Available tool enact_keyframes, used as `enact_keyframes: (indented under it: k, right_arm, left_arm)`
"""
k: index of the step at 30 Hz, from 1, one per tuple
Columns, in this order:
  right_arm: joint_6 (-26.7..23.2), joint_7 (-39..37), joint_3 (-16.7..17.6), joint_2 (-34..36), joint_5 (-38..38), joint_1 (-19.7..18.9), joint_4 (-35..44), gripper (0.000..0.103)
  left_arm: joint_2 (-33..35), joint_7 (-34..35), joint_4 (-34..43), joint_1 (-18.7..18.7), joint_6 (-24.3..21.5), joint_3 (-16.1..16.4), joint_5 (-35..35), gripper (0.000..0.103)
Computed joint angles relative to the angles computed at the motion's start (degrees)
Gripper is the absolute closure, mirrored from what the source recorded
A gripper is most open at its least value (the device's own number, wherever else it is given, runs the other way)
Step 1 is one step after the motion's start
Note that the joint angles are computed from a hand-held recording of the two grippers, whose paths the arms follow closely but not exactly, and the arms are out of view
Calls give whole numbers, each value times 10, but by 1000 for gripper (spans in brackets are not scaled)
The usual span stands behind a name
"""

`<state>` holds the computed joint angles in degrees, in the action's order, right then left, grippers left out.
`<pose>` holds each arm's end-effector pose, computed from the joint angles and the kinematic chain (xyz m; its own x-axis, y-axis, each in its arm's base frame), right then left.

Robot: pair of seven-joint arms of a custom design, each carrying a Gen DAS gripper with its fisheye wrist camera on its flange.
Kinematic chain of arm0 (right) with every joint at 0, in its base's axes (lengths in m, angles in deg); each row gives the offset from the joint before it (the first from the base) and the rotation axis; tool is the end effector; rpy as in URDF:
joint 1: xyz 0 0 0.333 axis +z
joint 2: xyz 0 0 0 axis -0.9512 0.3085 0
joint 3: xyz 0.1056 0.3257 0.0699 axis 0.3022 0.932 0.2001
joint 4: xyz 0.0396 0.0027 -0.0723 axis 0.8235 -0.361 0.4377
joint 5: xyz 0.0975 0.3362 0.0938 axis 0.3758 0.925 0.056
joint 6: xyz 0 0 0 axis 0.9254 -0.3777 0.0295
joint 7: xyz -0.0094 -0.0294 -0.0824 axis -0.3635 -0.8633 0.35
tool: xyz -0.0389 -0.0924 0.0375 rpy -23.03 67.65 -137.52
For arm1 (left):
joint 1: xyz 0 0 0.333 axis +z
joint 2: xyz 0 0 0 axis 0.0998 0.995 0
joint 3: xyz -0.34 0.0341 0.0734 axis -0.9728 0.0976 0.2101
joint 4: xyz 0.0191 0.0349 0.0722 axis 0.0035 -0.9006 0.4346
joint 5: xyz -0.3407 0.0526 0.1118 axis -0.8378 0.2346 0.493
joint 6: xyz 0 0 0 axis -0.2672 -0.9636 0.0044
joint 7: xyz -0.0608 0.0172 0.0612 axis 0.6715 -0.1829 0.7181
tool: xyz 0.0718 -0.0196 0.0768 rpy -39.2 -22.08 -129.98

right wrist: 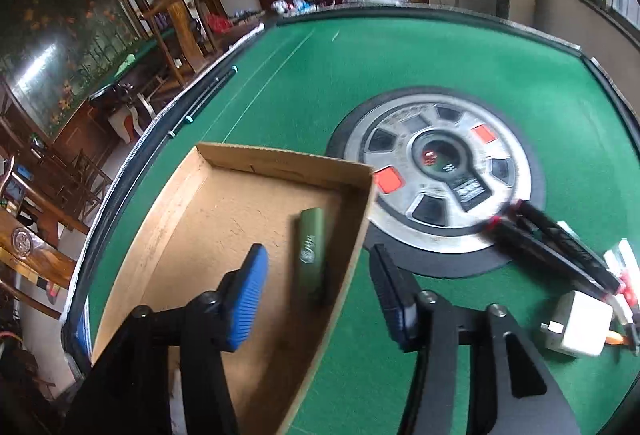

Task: Organize rigid objects
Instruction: 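Lower the bottle into the box and open the left tool while the right tool drops the lighter in, then move both tools back from the box toward the black markers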

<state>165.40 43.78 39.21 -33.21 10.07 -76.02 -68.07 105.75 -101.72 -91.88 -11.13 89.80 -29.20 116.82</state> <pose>0.7631 0.0649 0.3363 0.6355 -0.7458 -0.2000 -0.6869 -0.4278 -0.5875 0.5584 -0.2582 0.2968 0.4191 -0.8377 0.3501 -0.6203 -0.5458 -0.5633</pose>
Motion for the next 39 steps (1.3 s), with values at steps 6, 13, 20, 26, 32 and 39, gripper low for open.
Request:
enact_keyframes:
  k: [6, 13, 20, 26, 32, 39]
  right_arm:
    - [-14, -41, 5, -25, 39, -55, -28, 48]
    - [-23, -62, -6, -29, 90, -94, -28, 48]
    - [-35, -56, -18, -18, 118, -123, -11, 39]
    - [-51, -33, -25, 5, 118, -133, 16, 39]
    - [-49, -14, -31, 28, 99, -140, 45, 39]
    - [-57, 37, -33, 75, 61, -136, 116, 39]
  left_arm:
    - [52, 218, 61, 20, 5, -32, -182, 41]
    - [58, 236, 127, -51, 19, 41, -181, 46]
    - [73, 142, 179, -156, -243, 123, -44, 15]
    - [178, 481, 318, -55, -280, 13, -280, 15]
    - [141, 500, 238, -58, -220, 25, -341, 15]
    - [36, 188, 108, -140, -81, 150, -149, 15]
